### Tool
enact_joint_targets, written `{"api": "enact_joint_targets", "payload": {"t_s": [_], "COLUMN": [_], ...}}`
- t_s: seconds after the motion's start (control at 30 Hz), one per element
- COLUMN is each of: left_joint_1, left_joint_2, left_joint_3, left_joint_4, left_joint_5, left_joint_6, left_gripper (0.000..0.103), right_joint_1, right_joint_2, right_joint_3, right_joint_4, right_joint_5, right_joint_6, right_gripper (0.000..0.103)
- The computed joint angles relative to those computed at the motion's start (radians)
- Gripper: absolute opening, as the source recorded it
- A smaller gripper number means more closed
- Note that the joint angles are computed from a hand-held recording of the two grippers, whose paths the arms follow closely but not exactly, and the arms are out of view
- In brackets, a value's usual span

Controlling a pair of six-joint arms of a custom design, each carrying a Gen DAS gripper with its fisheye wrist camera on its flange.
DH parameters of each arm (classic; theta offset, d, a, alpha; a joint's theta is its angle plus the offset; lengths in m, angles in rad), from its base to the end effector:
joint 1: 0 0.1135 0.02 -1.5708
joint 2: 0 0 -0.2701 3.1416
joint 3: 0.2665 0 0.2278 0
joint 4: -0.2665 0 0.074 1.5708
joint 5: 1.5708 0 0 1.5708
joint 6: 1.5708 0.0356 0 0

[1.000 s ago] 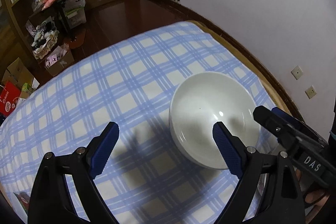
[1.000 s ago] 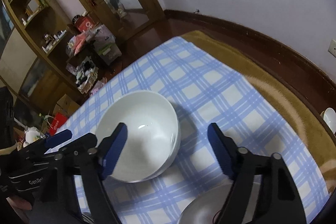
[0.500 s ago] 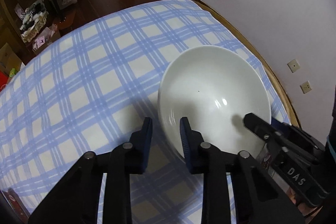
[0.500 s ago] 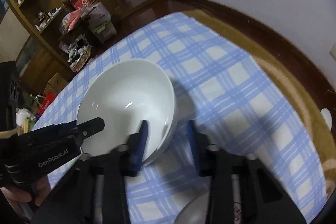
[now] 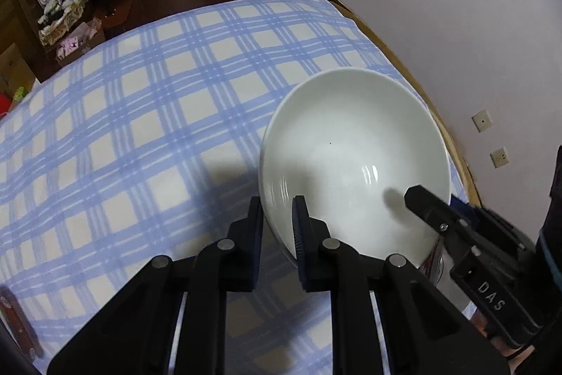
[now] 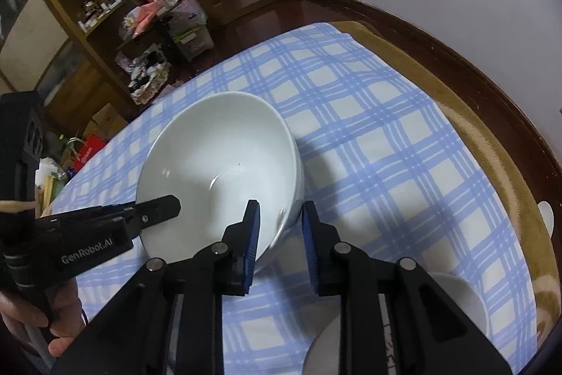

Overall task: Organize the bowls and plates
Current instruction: 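Lift the white bowl with both tools and carry it toward the character-printed bowl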

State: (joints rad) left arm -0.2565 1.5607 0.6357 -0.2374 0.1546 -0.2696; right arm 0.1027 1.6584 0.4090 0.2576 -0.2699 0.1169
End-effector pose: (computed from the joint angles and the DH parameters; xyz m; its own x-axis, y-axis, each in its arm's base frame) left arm 0.2315 -0.0664 0.1440 -0.9382 -0.0260 -0.3452 0.0622 0.9683 -0.2420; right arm 0.2271 0.0329 0.1024 -0.8554 0.0249 -0.5174 -0.1451 0.9473 0.2855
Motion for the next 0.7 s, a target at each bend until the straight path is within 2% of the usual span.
{"api": "enact_joint_targets", "payload": {"t_s": [0.4,0.7], "left_joint_1": [-0.016,-0.126], "left_joint_2": [-0.294,-0.456], "left_joint_3": [-0.096,-0.170], "left_joint_4": [-0.149,-0.225], "left_joint_5": [0.007,-0.038], "left_joint_6": [-0.036,-0.145], "left_gripper": [0.016,0.016], "right_joint_1": [0.077,0.096], "right_joint_2": [-0.314,-0.512], "right_joint_3": [-0.090,-0.163], "right_joint_4": [-0.178,-0.312], "right_joint_5": [0.078,0.113], "right_joint_6": [0.023,0.017], "right_gripper": [0.025,0.025]}}
